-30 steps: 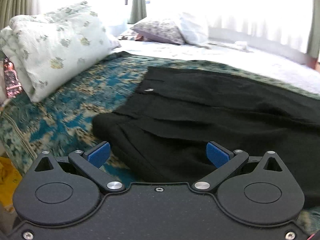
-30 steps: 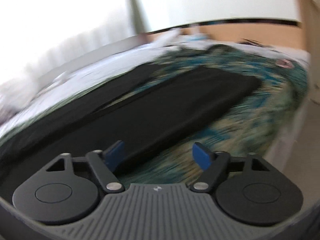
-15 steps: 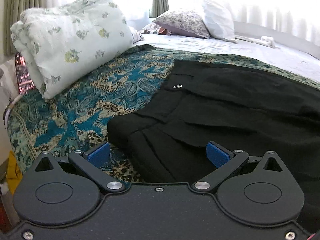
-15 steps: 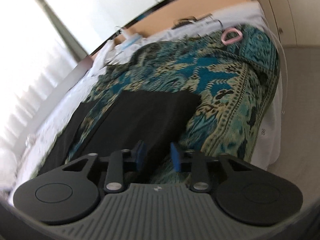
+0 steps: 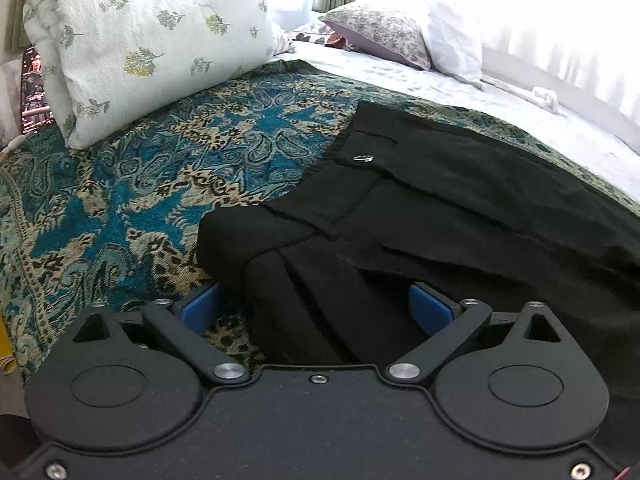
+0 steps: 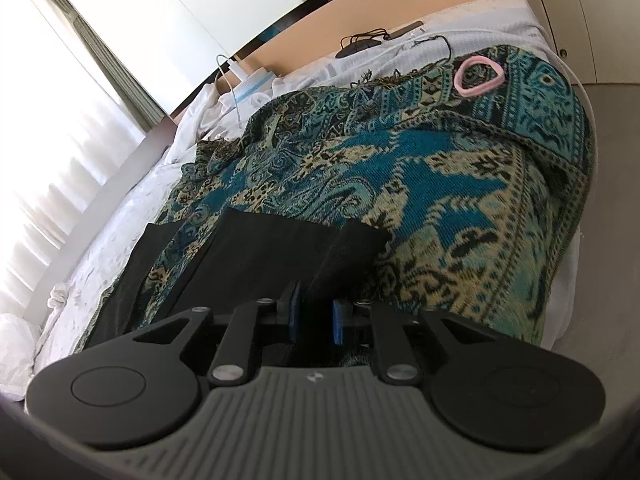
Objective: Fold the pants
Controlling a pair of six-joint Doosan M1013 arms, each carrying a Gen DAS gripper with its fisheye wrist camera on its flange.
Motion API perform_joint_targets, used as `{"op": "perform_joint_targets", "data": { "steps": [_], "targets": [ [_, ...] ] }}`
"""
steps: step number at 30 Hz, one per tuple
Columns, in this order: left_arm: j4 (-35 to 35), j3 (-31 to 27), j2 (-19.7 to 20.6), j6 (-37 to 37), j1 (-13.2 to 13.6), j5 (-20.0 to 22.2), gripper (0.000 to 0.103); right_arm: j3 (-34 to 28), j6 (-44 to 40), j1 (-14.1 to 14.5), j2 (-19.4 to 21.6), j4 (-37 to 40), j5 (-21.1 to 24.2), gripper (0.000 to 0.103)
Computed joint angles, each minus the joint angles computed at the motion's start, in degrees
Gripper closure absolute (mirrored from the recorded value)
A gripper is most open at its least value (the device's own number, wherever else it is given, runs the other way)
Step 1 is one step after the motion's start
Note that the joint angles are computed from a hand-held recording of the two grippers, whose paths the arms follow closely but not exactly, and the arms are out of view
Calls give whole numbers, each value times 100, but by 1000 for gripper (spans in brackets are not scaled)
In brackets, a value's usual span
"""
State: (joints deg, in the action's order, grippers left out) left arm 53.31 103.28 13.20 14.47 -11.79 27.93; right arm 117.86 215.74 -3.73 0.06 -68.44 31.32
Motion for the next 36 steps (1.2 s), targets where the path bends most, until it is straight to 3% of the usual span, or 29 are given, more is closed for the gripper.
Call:
{"op": "perform_joint_targets", "data": {
  "steps": [8,15,17,18,19,20,21,24,26,32,36],
  "targets": [
    [-264,81,-107,-33,150,-385,15,-193,-756,79,147,166,380,66],
    [-721,121,-173,176,297,-640,23,-194,-813,140,177,28,514,66],
    [-445,92,-152,-97,248,-457,37,-238,-938,160,200,91,592,66],
    [-185,51,-127,-309,181,-174,65,-264,-1016,174,214,128,647,66],
    [22,32,-120,-466,128,27,75,-315,-1139,200,242,219,762,75],
    [186,54,-153,-627,101,37,79,-397,-1329,242,282,369,977,93],
    [519,81,-202,-875,39,121,89,-511,-1575,308,337,532,1301,97],
    [1603,136,-334,-1202,-202,563,90,-686,-1994,516,391,338,1959,97],
    [1727,142,-412,-1072,-265,697,90,-709,-2112,607,348,99,2176,97],
    [930,41,-298,-267,-235,886,90,-761,-2674,550,367,227,2307,97],
    [648,57,-256,-166,-224,956,89,-702,-2649,460,422,509,2223,97]
  ]
}}
